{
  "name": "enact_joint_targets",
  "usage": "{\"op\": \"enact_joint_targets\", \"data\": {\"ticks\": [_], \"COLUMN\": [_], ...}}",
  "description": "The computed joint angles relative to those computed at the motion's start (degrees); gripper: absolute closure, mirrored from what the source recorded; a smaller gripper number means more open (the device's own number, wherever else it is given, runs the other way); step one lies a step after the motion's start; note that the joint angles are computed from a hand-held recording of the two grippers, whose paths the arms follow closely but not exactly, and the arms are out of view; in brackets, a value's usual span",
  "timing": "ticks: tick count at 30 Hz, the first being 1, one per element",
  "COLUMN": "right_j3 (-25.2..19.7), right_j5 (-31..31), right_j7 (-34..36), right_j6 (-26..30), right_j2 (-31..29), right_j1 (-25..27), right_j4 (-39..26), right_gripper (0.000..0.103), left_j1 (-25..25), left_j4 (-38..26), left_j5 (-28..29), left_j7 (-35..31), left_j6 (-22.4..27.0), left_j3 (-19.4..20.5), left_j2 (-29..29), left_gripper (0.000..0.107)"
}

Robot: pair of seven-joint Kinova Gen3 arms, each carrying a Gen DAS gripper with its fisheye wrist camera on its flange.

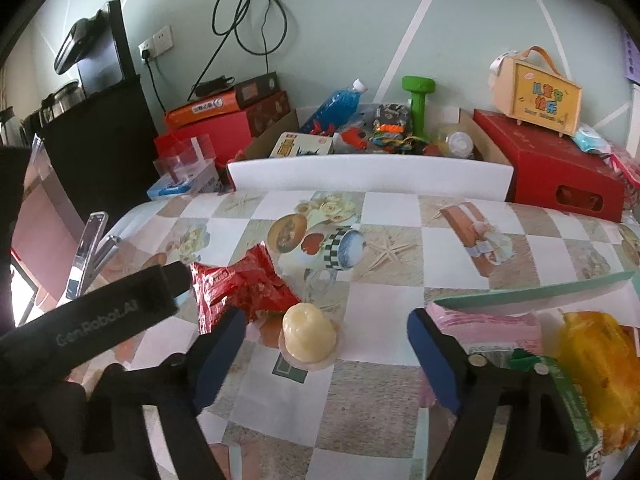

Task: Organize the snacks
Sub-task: 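Move both tools back over the red candy bag and pudding cup, then grasp the red candy bag with the left tool while the right tool grasps the pudding cup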

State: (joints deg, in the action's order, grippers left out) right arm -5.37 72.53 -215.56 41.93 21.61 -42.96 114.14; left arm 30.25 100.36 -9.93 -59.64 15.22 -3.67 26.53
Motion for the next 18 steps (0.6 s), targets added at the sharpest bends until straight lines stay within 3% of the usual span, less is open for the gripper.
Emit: {"op": "enact_joint_targets", "data": {"ticks": [5, 15, 18], "right_j3": [0.39, 1.49, 1.89], "right_j5": [0.47, 0.61, 0.31], "right_j7": [-0.12, -0.41, 0.5], "right_j6": [-1.87, -4.86, -4.98], "right_j2": [1.13, 3.16, 3.57], "right_j1": [0.59, 1.27, 0.95], "right_j4": [-0.19, -0.56, -0.97], "right_gripper": [0.027, 0.03, 0.03], "left_j1": [-2.31, -7.38, -7.1], "left_j4": [-0.88, -1.05, -0.97], "left_j5": [1.15, 6.32, 7.26], "left_j7": [-2.57, -10.32, -11.93], "left_j6": [-0.07, -2.35, -2.96], "left_j3": [3.05, 9.28, 9.18], "left_j2": [1.57, 2.97, 2.99], "left_gripper": [0.005, 0.005, 0.005]}}
